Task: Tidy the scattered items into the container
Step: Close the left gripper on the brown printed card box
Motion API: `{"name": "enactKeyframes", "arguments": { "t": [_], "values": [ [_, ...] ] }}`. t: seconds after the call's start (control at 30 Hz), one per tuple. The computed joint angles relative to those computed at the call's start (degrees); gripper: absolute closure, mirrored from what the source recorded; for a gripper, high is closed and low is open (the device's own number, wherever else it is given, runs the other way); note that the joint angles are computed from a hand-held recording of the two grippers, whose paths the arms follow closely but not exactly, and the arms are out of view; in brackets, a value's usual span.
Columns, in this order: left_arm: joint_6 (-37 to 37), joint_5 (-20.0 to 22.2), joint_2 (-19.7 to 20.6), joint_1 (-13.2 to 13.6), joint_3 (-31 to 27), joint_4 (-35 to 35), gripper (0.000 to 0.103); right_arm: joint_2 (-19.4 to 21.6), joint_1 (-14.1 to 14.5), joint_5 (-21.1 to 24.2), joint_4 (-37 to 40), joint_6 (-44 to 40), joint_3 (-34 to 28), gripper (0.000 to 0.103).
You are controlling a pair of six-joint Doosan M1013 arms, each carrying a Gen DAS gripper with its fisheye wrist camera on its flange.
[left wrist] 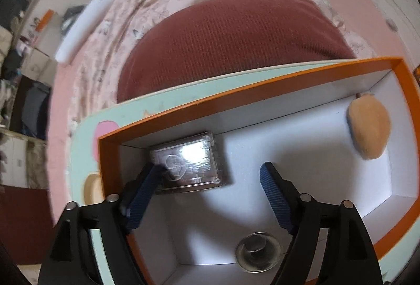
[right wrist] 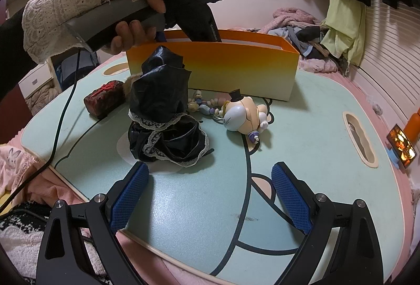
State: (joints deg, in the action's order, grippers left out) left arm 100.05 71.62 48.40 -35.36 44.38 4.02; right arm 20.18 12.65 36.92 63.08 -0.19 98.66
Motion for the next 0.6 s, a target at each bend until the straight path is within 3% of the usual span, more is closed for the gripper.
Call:
{"name": "enactKeyframes", "arguments": {
  "t": [0.07,0.17,0.2,0.23,0.27,0.3,0.37,0.5,0.6],
  "values": [
    [9.4,-1.8,-0.9,1.0,1.3,-10.7,0.014,0.0,0.0,0.0,0.0,0.0,0.0,0.008],
    [15.4,1.0,-0.4,2.3,0.0,-18.6,0.016,0.1,0.0,0.2,0.0,0.1,-0.1,0.008],
    [15.9,3.8,0.5,3.2,-1.9,-22.4,0.02,0.1,0.0,0.2,0.0,0.1,-0.1,0.008],
    [16.1,6.9,1.6,4.1,-4.0,-26.7,0.033,0.1,0.0,0.3,0.0,0.0,-0.1,0.008],
    [14.8,11.1,3.1,5.4,-6.9,-32.1,0.036,0.1,0.0,0.3,0.0,0.1,-0.2,0.008],
    [13.3,12.4,3.7,6.2,-8.2,-34.5,0.036,0.1,-0.1,0.4,0.0,0.0,-0.1,0.008],
    [10.6,10.0,2.4,6.1,-6.6,-32.1,0.035,0.1,-0.1,0.4,0.0,-0.1,-0.1,0.008],
    [7.1,7.7,1.8,4.3,-6.1,-18.4,0.036,0.1,-0.1,0.5,0.0,-0.2,-0.1,0.008],
    [7.3,3.4,0.1,3.5,-2.5,-12.8,0.036,0.2,0.0,0.6,0.0,-0.1,-0.2,0.008]
  ]
}}
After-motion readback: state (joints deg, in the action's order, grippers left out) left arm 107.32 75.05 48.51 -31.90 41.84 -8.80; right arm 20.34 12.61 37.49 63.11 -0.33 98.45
